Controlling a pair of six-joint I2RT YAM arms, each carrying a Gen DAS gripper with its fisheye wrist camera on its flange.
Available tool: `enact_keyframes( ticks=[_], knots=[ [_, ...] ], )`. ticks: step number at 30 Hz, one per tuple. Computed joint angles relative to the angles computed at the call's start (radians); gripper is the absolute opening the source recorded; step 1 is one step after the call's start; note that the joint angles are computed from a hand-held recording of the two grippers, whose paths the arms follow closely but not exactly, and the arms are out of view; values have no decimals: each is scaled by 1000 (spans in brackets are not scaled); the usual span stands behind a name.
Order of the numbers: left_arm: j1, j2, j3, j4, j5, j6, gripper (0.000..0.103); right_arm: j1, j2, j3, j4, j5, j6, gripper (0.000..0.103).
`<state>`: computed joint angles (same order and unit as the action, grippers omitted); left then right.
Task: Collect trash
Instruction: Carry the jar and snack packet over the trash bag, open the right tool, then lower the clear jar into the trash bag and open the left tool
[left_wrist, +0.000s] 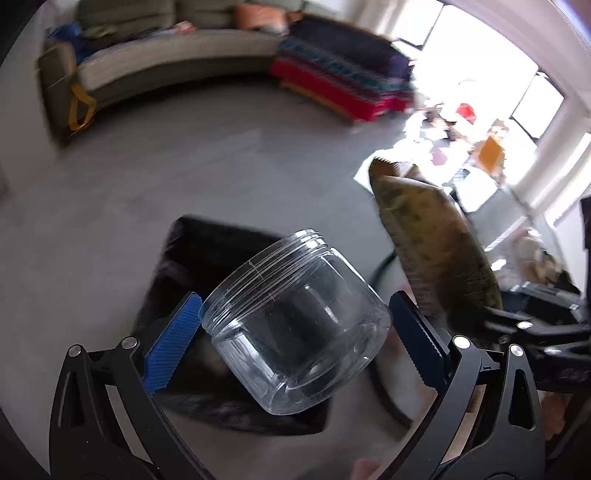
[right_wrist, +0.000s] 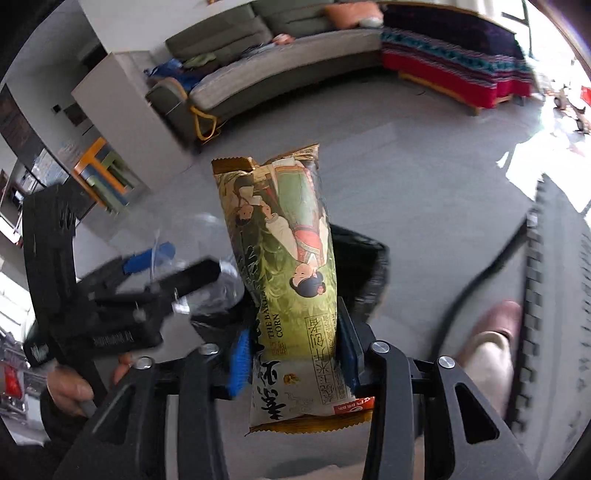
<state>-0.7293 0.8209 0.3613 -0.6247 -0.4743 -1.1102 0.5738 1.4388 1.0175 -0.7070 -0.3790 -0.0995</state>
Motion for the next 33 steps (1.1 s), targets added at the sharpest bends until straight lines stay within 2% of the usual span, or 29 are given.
enact_keyframes(
  ticks=[1,2,5,11,14,17,19,21,25,28,33],
  knots=[
    [16,-3,-6,-25,1,-25,97,36,13,11,23,32,33,75],
    [39,-12,-16,-41,12,-39,98,54,15,12,46,46,52,77],
    [156,-73,-70,-31,92,-21,98,77,30,35,54,54,68,77],
    [266,-126,-116,12,165,58,98,33,14,11,54,45,27,77],
    [282,-101,-124,56,199,76,98,38,11,4,58,43,35,77],
    [358,-109,-142,90,300,130,98,46,5,-5,61,49,18,77],
    [397,-51,-133,116,356,156,98,46,4,-7,61,51,12,77],
    [409,-6,-119,108,358,164,98,44,8,-5,60,44,14,77],
    [437,-228,-184,92,360,141,98,27,9,-7,61,33,15,77],
    [413,-240,-169,54,290,117,98,15,10,-12,62,32,16,77],
    [449,-373,-196,13,322,117,98,0,10,-21,61,27,12,77]
  ],
)
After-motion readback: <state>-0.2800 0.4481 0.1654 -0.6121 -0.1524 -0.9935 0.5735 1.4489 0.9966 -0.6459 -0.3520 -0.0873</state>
